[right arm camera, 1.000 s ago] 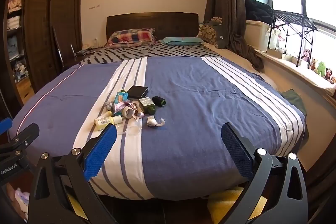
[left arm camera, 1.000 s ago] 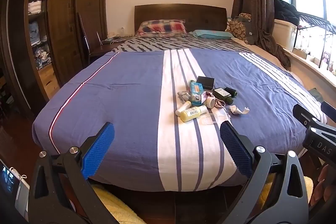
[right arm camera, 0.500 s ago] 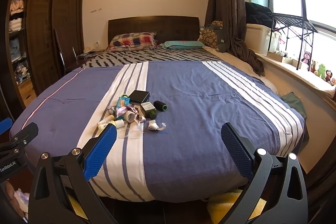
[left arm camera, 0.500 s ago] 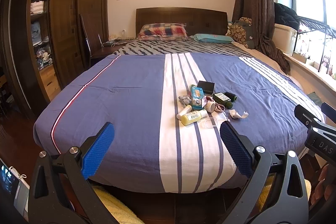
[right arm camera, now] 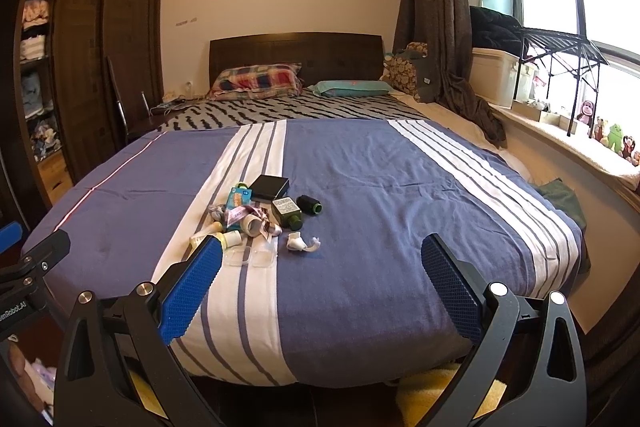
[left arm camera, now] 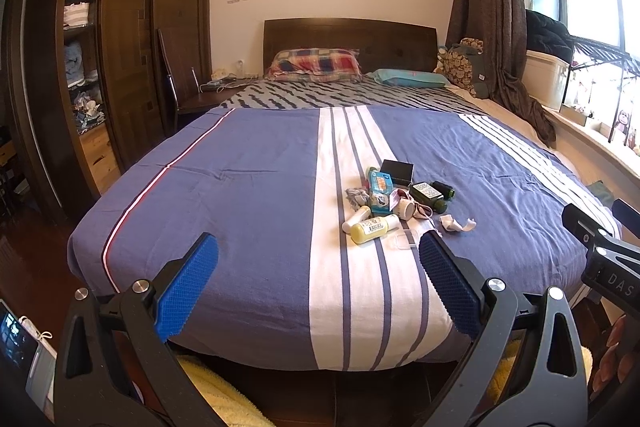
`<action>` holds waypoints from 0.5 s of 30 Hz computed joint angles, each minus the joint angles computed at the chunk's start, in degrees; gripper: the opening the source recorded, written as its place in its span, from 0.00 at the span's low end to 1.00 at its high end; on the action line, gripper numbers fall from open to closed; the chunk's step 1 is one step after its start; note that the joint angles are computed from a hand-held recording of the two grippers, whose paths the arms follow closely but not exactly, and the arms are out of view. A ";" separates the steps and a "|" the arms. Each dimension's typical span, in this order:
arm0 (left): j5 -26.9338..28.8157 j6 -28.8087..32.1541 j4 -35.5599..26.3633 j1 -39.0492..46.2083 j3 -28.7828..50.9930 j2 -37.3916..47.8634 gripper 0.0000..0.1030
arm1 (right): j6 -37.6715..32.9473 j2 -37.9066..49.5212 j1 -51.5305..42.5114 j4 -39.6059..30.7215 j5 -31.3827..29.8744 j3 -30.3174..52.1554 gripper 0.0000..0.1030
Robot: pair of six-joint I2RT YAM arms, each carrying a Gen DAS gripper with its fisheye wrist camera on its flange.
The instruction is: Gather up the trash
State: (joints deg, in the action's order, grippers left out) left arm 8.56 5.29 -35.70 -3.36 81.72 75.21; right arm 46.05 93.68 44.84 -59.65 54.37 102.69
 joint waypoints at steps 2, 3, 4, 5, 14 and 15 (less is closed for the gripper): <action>0.05 0.09 -0.08 0.08 0.10 -0.01 0.92 | -0.05 -0.02 0.11 -0.04 0.05 0.17 0.97; 0.05 0.09 -0.08 0.08 0.10 -0.01 0.92 | -0.10 -0.06 0.15 -0.01 0.02 0.20 0.97; -0.02 0.08 -0.10 0.02 0.04 -0.05 0.92 | -0.10 -0.11 0.18 -0.01 0.02 0.21 0.97; -0.07 0.10 -0.08 0.00 -0.02 -0.08 0.92 | 0.00 -0.12 0.20 -0.11 0.05 0.25 0.97; -0.14 0.13 0.09 0.03 -0.19 -0.16 0.92 | -0.33 -0.38 -0.16 0.34 -0.27 -0.16 0.97; -0.19 0.15 0.09 -0.03 -0.23 -0.17 0.92 | -0.40 -0.37 -0.19 0.37 -0.28 -0.15 0.97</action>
State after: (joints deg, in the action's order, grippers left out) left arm 8.37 5.44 -35.61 -3.39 81.49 75.04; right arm 45.66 93.32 44.65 -59.27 54.09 102.54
